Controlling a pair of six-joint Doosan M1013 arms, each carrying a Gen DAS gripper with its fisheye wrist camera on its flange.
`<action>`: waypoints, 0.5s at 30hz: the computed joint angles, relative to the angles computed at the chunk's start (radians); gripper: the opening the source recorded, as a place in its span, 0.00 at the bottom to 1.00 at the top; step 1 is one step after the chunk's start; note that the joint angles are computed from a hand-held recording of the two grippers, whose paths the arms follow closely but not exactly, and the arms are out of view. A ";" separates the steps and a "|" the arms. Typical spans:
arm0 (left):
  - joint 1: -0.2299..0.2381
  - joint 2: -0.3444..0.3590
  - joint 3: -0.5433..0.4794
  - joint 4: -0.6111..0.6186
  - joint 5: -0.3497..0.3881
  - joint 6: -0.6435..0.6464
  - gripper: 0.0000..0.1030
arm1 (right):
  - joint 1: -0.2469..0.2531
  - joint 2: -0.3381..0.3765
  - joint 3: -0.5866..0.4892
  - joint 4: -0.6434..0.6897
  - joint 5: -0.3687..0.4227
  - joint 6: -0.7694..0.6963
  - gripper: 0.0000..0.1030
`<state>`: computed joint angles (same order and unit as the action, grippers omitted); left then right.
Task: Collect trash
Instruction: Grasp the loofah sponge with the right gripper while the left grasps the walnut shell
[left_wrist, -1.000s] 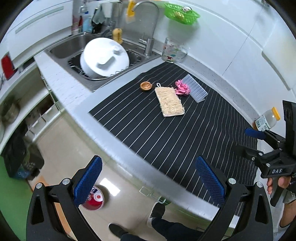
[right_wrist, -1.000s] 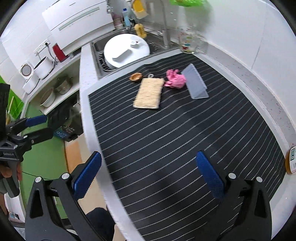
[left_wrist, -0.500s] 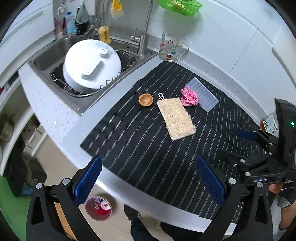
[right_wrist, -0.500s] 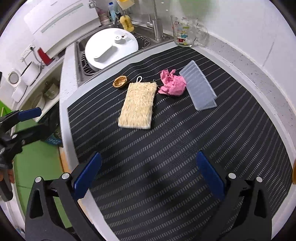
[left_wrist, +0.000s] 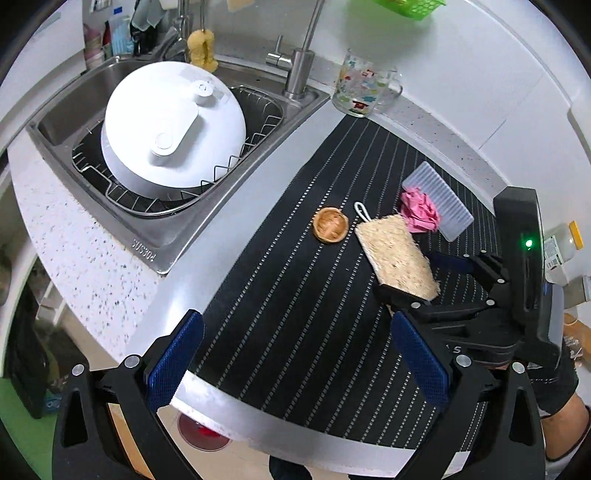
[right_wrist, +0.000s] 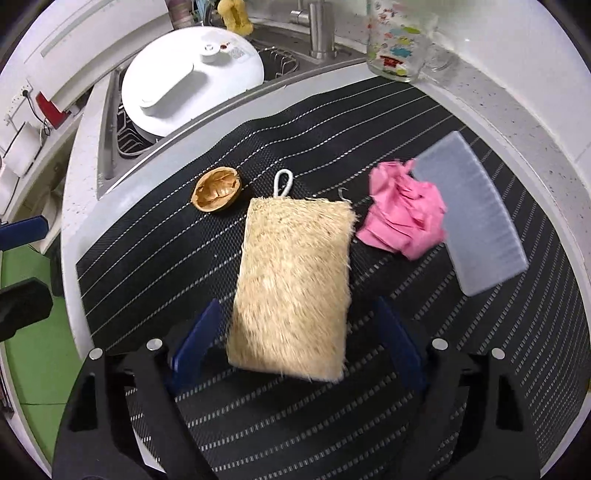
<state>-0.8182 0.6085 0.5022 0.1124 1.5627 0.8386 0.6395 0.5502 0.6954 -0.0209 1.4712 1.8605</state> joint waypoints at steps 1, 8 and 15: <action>0.003 -0.001 0.003 -0.004 -0.003 0.001 0.94 | 0.004 0.010 -0.009 -0.014 0.008 -0.007 0.81; 0.018 0.009 -0.003 -0.036 -0.015 0.023 0.94 | 0.014 0.017 -0.026 -0.048 0.027 -0.035 0.60; 0.023 0.069 -0.110 -0.062 0.014 0.076 0.94 | -0.007 -0.024 -0.026 0.008 0.033 -0.017 0.59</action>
<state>-0.7956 0.6773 0.3924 0.0507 1.5771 0.9143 0.6328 0.5258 0.6693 -0.0133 1.5040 1.8437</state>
